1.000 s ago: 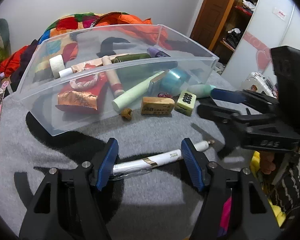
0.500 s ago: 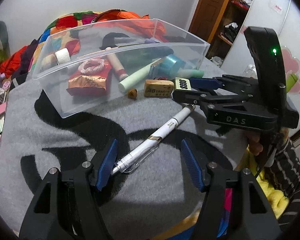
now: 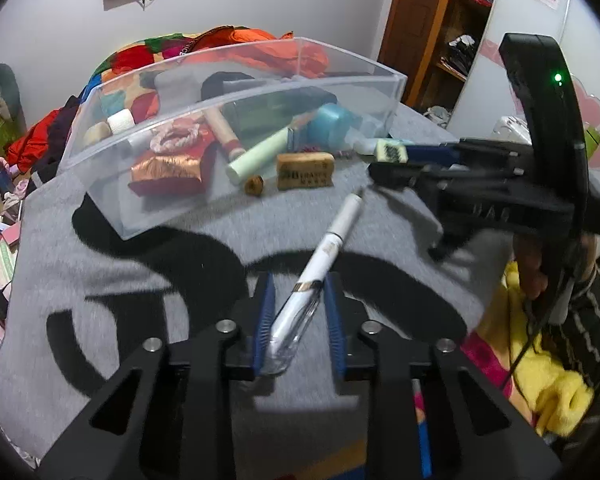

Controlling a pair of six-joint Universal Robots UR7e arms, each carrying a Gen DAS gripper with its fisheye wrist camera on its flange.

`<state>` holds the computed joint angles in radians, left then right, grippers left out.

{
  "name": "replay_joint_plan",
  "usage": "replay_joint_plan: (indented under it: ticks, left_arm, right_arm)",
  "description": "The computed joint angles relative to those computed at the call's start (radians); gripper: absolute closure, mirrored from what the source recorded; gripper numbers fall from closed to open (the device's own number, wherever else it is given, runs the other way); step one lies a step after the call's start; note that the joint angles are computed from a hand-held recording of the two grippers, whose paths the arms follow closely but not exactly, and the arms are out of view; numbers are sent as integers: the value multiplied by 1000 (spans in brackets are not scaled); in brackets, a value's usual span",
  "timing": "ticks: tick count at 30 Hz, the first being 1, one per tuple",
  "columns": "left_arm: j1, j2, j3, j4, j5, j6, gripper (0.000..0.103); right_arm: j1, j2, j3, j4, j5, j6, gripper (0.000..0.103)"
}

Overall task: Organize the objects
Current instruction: 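Carry the white pen toward the box with left tool while right tool carries the green block there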

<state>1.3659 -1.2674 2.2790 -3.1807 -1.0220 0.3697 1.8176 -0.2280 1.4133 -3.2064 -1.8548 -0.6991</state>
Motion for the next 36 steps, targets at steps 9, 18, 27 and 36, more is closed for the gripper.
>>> replay_joint_plan:
  ticks: [9,18,27,36]
  left_arm:
    - [-14,39,-65,90,9,52,79]
    - [-29,85,-64,3,47,77,93]
    - [-59,53,8,-120,76,40,93]
    - [-74,3,26,-200,60,10,93]
  right_arm:
    - [-14,-45,60,-13,30,34,65]
    - [-11,-53,88,-16,61,41,65]
    - [-3,-66,110,-30,92,45,65]
    - [22,-81,115,-59,121,40,65]
